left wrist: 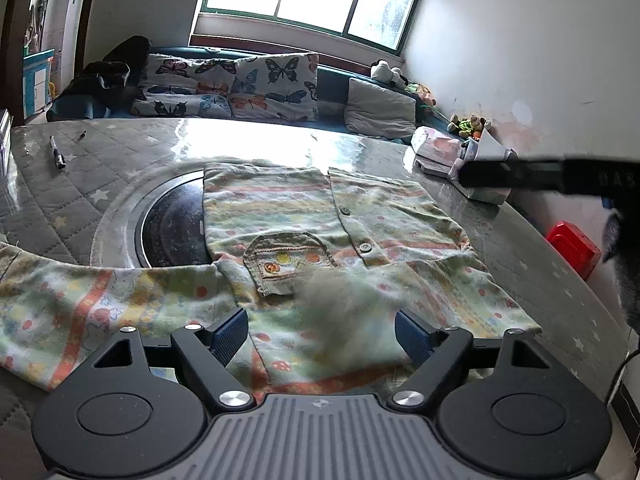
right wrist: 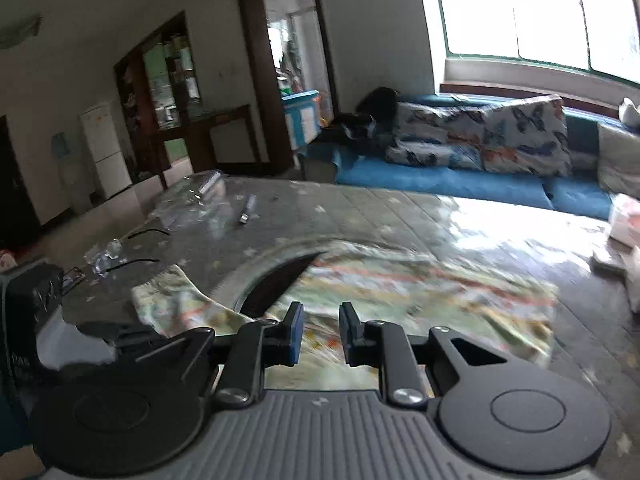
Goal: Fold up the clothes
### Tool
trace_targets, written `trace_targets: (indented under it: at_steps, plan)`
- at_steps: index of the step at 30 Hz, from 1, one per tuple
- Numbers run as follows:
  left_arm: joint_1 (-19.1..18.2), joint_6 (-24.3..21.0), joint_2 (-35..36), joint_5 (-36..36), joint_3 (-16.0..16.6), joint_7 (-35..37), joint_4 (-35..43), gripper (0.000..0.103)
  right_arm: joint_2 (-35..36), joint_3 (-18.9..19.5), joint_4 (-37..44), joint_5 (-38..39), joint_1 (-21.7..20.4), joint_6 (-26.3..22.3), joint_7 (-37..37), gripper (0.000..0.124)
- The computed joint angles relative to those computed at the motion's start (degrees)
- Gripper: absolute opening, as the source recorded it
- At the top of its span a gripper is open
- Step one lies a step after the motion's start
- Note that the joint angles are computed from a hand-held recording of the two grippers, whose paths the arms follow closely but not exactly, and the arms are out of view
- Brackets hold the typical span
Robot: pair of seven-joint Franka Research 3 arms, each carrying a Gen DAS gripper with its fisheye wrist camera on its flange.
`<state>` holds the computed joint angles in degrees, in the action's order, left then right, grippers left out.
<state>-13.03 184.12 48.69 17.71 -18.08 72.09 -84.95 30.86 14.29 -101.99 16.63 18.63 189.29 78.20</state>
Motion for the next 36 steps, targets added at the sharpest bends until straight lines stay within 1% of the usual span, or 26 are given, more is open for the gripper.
trace_targets:
  at_steps: [1, 4, 5, 8, 11, 12, 13, 15, 16, 18, 19, 21, 24, 27, 28, 31, 32, 33, 35, 36]
  plan:
    - [-0.3, 0.0, 0.1, 0.0, 0.3, -0.1, 0.3, 0.083, -0.9, -0.9, -1.3, 0.4, 0.3, 0.0, 0.2, 0.019]
    - [-0.4, -0.7, 0.8, 0.1, -0.4, 0.3, 1.8, 0.083, -3.3, -7.0, -4.8, 1.2, 4.2, -1.1, 0.8, 0.019]
    - [-0.5, -1.2, 1.2, 0.2, -0.6, 0.6, 2.5, 0.083, -4.0, -9.4, -6.2, 1.5, 5.6, -2.2, 1.1, 0.019]
    - [-0.5, -2.1, 2.4, 0.3, -1.8, 2.0, 4.1, 0.082, -4.8, -13.7, -8.8, 1.6, 7.9, -5.6, 2.7, 0.02]
    - [0.0, -3.3, 3.9, 0.2, -3.8, 4.3, 6.1, 0.082, -4.8, -14.8, -10.9, 1.2, 8.0, -6.8, 4.4, 0.02]
    - [0.1, -3.8, 4.5, 0.1, -4.5, 5.2, 6.9, 0.082, -4.5, -14.6, -11.4, 1.4, 7.6, -7.0, 5.1, 0.02]
    - [0.3, -4.3, 5.0, -0.2, -5.2, 6.1, 7.7, 0.082, -4.3, -14.0, -11.9, 1.6, 6.8, -6.9, 5.6, 0.02]
    - [0.1, -5.4, 6.1, -0.8, -6.0, 7.8, 9.2, 0.081, -4.1, -11.1, -13.2, 2.1, 3.8, -5.6, 5.4, 0.019]
    - [0.0, -5.9, 6.4, -1.2, -6.2, 8.5, 9.7, 0.08, -4.4, -10.3, -13.6, 2.0, 2.9, -5.3, 5.1, 0.018]
    - [-0.2, -6.8, 7.2, -2.2, -6.7, 10.0, 10.9, 0.078, -4.7, -12.4, -13.4, 1.6, 4.9, -5.3, 5.9, 0.019]
    - [-0.1, -7.2, 7.7, -2.7, -7.2, 10.8, 11.6, 0.077, -4.4, -12.5, -12.8, 1.3, 4.8, -4.9, 5.9, 0.019]
    - [-0.4, -7.8, 8.6, -3.8, -7.5, 12.0, 12.9, 0.073, -3.8, -12.5, -11.6, 1.0, 4.7, -4.2, 5.8, 0.019]
    - [-1.0, -9.2, 10.1, -5.5, -7.9, 13.6, 15.2, 0.064, -1.0, -11.5, -7.5, 0.8, 3.4, -3.6, 5.5, 0.02]
    - [-2.0, -10.8, 11.2, -7.0, -7.4, 14.8, 17.5, 0.053, 2.4, -13.0, -2.6, 0.7, 4.6, -5.0, 6.0, 0.02]
    - [-2.2, -11.4, 11.6, -7.5, -7.3, 15.2, 18.1, 0.048, 3.0, -13.6, -1.8, 0.8, 4.9, -5.4, 6.4, 0.02]
    - [-2.8, -13.2, 12.3, -9.2, -6.2, 15.5, 19.6, 0.044, 4.6, -14.4, -0.4, 1.3, 5.1, -6.6, 7.9, 0.02]
    - [-2.8, -13.5, 12.3, -9.7, -6.1, 15.7, 19.6, 0.039, 5.0, -14.4, -0.1, 1.3, 5.0, -6.8, 8.3, 0.02]
    - [-2.6, -13.6, 12.4, -10.1, -6.1, 16.0, 19.5, 0.036, 4.8, -14.2, -0.4, 1.3, 4.7, -6.4, 8.3, 0.02]
    - [-2.2, -12.8, 11.9, -10.8, -6.1, 16.4, 18.4, 0.034, 4.3, -16.7, -1.0, 0.8, 7.0, -6.5, 9.3, 0.021]
    - [-2.3, -12.1, 11.2, -10.9, -5.7, 16.1, 17.4, 0.034, 4.0, -17.4, -1.2, 0.2, 7.9, -6.4, 9.3, 0.025]
